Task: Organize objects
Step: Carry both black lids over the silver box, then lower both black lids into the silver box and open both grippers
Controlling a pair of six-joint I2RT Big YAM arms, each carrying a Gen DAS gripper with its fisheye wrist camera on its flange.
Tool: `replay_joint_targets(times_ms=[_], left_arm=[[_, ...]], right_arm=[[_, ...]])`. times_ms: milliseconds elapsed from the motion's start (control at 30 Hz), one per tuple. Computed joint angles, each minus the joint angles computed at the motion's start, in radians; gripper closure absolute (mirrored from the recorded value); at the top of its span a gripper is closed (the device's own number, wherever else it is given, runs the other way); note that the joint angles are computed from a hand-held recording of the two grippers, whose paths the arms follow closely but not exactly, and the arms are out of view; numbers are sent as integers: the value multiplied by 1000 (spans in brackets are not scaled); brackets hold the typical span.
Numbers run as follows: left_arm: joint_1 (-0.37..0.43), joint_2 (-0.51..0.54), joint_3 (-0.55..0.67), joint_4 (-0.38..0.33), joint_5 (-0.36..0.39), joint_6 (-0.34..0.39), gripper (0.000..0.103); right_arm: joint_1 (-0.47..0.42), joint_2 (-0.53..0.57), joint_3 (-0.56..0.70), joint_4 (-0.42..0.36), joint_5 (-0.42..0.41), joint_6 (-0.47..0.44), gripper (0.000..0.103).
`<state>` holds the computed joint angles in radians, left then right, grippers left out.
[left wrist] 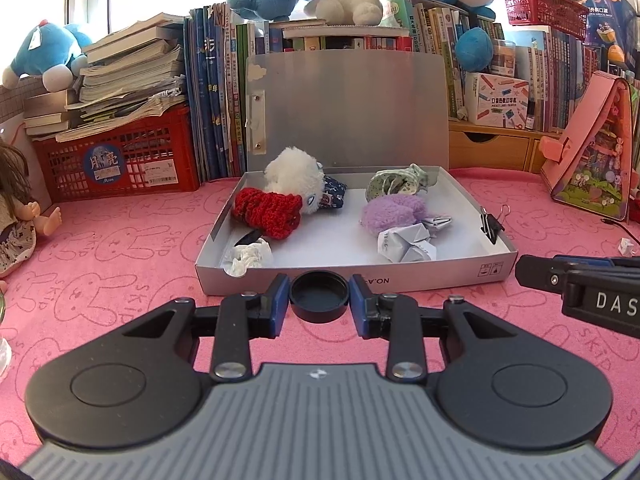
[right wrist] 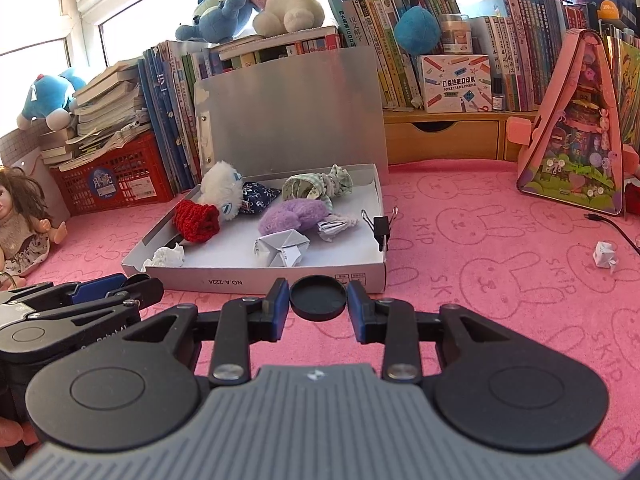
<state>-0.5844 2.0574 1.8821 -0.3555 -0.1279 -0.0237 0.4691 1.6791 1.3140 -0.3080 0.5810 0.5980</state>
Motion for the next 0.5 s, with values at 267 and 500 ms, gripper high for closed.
replay_joint_targets(times_ms=[267,500], left_arm=[[18,80,135,-49,16,-4,65],[35,163,278,-119,38,-23,65]], right_arm=[[-25,41,65,-25,-12,-39,65],[-70,59,94,-34,-86,-16,65]])
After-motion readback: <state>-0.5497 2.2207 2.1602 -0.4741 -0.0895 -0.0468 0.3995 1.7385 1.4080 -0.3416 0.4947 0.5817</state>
